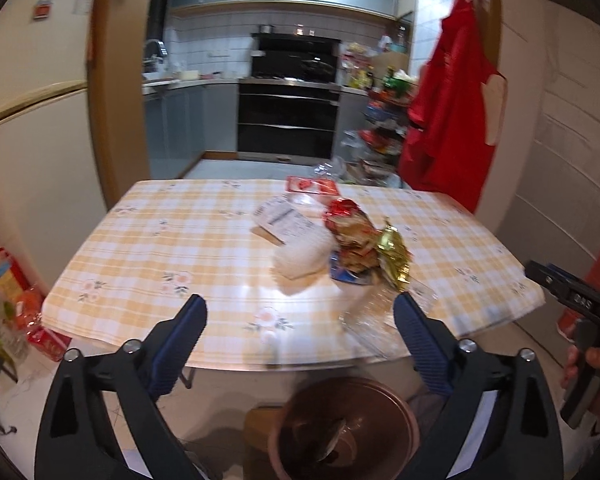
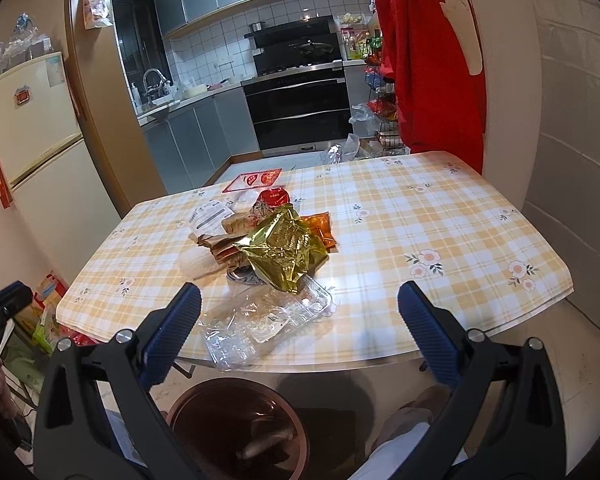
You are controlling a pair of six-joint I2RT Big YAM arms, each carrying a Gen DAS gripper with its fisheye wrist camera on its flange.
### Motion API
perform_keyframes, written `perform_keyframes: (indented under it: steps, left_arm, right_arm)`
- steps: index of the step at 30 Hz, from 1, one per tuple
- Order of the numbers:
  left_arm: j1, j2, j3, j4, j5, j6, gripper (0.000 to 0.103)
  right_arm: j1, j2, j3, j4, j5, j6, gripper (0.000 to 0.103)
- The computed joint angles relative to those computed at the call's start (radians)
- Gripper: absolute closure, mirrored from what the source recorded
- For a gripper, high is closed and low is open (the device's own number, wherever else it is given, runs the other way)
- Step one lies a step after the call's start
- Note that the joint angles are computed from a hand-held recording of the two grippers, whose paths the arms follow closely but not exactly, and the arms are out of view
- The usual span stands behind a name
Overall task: Collect trash
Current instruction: 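Grasp the gold foil bag with the right gripper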
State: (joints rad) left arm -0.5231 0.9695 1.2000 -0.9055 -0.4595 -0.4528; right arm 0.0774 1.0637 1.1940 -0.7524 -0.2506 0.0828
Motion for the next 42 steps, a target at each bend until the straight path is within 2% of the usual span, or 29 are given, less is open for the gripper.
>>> perform_keyframes:
  steps: [9,18,25,32,37,42]
  left_arm:
    - [0.063,-0.011,-0.025,-0.018,-0.025,-0.033,0.006]
    - [0.119,0.019,-0.032,0.009,-0.013,-0.013,0.006]
    - [0.181,0.063,-0.046,0.052,0.037,-0.012,0.006]
    - [0.245,0.108,-0.056,0.090,0.082,-0.013,0.006]
    - [0.286,0.140,-0.064,0.114,0.116,-0.023,0.006]
    - [0.295,0.178,-0.066,0.132,0.154,-0.030,0.006]
  right_arm:
    - [0.012,0.027,-0.007,0.001,0.026,-0.022,0.006]
    - [0.063,0.123,0.029,0.020,0.084,-0.093,0.006]
    - [0.152,0.302,0.122,0.099,0.153,-0.288,0.006]
    - [0.201,0.504,0.259,0.092,0.189,-0.419,0.006]
    - [0.205,0.613,0.351,0.049,0.206,-0.434,0.006]
    - [0.197,0.678,0.415,0.013,0.169,-0.418,0.007]
